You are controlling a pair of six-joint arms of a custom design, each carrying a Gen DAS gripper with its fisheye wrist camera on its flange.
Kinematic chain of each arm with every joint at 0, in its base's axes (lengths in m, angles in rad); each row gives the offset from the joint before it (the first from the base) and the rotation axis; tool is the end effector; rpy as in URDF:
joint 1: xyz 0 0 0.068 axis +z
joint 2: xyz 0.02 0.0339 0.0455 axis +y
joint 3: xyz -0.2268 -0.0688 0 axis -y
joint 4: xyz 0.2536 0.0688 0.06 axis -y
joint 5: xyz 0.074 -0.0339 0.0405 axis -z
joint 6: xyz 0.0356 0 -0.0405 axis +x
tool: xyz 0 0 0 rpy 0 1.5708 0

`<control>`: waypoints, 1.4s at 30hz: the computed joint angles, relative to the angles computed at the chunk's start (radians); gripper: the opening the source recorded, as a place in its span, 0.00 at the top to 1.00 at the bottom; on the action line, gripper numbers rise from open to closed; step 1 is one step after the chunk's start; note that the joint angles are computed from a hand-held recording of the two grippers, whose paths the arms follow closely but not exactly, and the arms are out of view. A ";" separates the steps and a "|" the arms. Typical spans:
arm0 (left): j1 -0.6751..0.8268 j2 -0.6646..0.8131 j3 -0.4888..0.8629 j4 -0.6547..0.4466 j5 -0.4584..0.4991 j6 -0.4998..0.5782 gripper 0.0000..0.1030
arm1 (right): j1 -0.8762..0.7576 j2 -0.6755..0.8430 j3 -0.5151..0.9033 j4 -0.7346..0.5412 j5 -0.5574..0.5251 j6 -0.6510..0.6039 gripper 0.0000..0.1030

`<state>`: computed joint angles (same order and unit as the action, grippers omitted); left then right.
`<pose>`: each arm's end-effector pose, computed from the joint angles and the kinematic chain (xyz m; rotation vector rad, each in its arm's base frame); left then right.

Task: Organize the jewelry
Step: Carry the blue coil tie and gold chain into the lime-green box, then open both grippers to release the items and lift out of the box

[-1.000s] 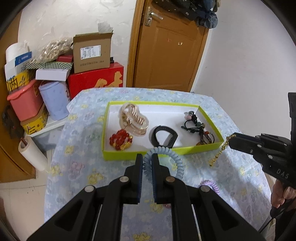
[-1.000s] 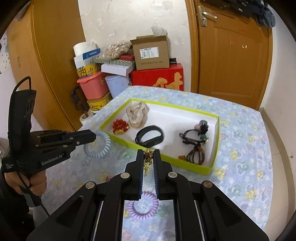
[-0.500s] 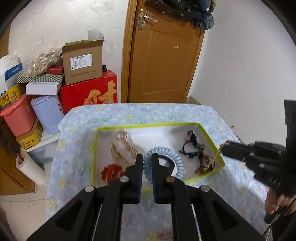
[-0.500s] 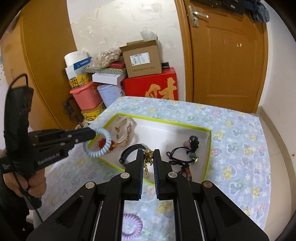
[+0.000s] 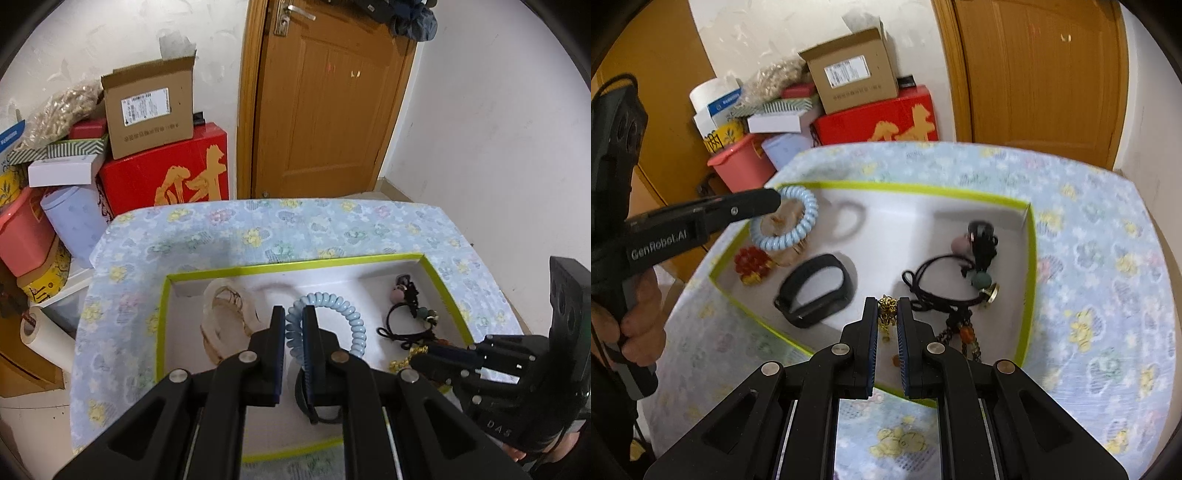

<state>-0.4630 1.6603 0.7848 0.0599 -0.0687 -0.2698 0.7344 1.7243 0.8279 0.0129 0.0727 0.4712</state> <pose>0.2909 -0.1425 0.1034 0.1989 2.3921 -0.2640 0.2462 0.2188 0.0924 -0.2960 2.4843 0.4326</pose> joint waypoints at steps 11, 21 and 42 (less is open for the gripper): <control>0.014 0.160 0.107 0.010 0.020 0.012 0.91 | -0.036 0.057 0.025 0.000 -0.047 -0.012 0.85; 0.010 0.269 0.208 -0.017 0.014 0.011 0.91 | -0.023 -0.052 -0.059 0.019 -0.019 -0.003 0.79; 0.001 0.057 0.020 0.002 0.005 -0.009 0.79 | 0.064 -0.275 -0.189 -0.046 0.089 0.055 0.78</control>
